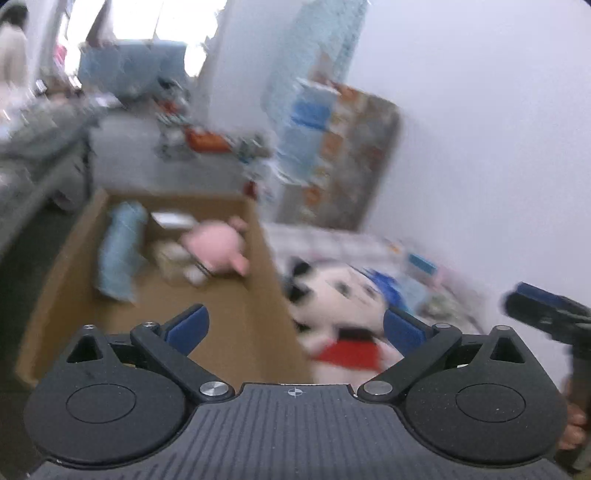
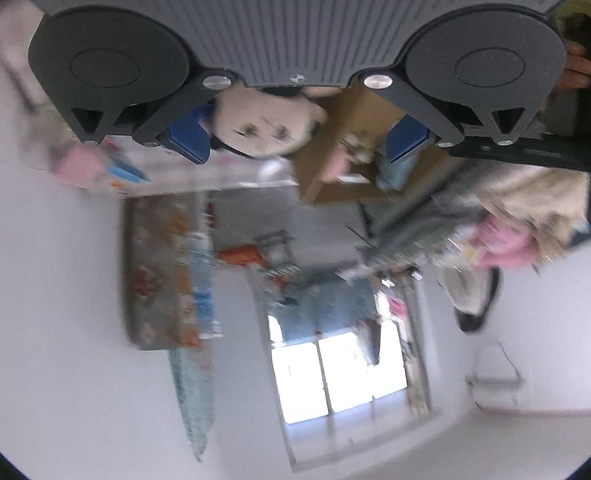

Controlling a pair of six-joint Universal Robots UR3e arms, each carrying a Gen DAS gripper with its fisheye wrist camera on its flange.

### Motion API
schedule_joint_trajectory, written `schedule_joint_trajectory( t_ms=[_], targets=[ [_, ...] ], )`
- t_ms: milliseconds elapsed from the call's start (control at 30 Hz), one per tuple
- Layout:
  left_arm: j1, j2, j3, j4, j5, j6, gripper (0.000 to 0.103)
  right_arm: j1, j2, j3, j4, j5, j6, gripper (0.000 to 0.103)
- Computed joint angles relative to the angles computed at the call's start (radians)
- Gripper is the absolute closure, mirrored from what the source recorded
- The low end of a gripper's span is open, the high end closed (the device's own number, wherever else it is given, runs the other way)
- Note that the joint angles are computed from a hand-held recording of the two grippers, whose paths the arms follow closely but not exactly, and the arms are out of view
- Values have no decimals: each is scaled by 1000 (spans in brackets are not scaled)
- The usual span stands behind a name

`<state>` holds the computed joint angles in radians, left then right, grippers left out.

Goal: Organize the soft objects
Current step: 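Withdraw both tools from the box back toward the table, then grasp the blue-and-white wet wipes pack with the right tool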

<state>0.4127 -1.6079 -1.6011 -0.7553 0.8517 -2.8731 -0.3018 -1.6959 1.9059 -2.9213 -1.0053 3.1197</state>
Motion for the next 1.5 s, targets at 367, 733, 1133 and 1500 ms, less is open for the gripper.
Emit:
schedule_joint_trajectory(
  t_ms=[367,733,1133,1500],
  targets=[
    [-92,49,-135,131,-18,2,0,33,-164,125,132,-274,-57,58],
    [-212,-97,-27,128,-20,42,0,-204,-277,483,-136,-160,-34,58],
    [-514,-464,317,276,325,-83,6,-147,303,343,-616,-107,-17,58],
    [-619,-757,746,75,586,-201,56,28,726,-143,-513,-206,-268,58]
  ],
)
